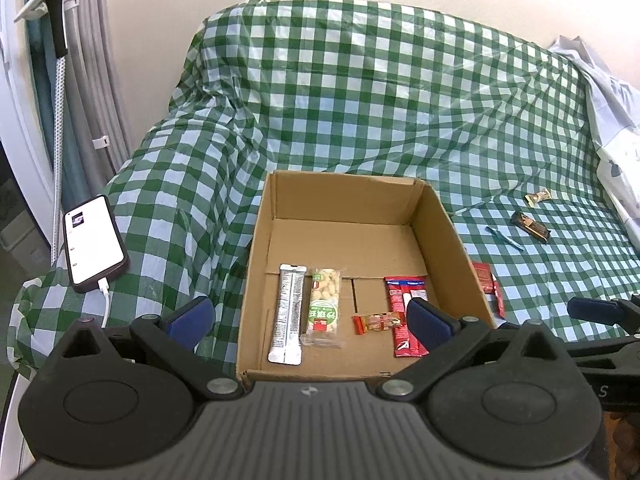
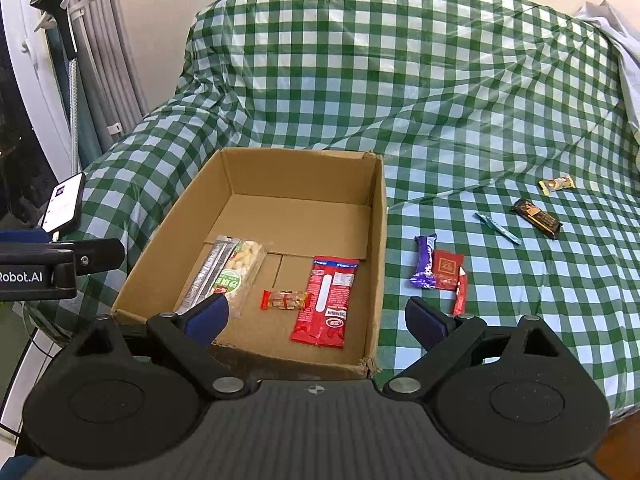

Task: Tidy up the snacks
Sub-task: 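Move both tools back from the box toward the remaining snacks on the bed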

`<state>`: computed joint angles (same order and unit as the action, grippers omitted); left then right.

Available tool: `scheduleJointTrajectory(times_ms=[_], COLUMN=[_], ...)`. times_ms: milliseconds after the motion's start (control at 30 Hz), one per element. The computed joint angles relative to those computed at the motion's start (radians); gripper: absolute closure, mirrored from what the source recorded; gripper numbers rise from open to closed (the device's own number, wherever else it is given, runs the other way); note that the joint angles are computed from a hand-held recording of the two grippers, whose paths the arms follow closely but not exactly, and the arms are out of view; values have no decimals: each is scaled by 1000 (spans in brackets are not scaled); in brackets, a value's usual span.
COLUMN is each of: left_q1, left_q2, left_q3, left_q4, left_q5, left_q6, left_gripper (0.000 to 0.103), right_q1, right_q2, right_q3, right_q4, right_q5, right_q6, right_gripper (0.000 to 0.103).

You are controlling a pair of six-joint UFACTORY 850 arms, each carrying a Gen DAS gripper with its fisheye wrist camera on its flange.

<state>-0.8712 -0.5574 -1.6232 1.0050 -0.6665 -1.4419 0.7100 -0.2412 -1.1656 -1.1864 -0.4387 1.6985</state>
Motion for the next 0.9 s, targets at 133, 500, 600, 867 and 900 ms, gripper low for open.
scheduleJointTrajectory(times_ms=[133,500,600,867,900], left_q1=[-10,-27,-33,-41,-42], left_q2=[2,-22,-36,-82,-89], left_q3=[0,-45,-69,-142,-153], left_q4=[0,-34,-49,-112,-119], left_q5=[-7,-37,-45,-56,-58], left_q6=[8,62,86,160,169], left_gripper=[0,0,0,0,0], right_q1=[3,-12,-22,-53,-57], right_q2=[25,75,89,120,124], right_q3=[32,104,124,176,182], right_q4=[-37,-125,-154,-226,-232], right_q5=[-5,5,9,3,3], right_q6=[54,184,224,328,338], right_gripper=[7,7,7,7,7])
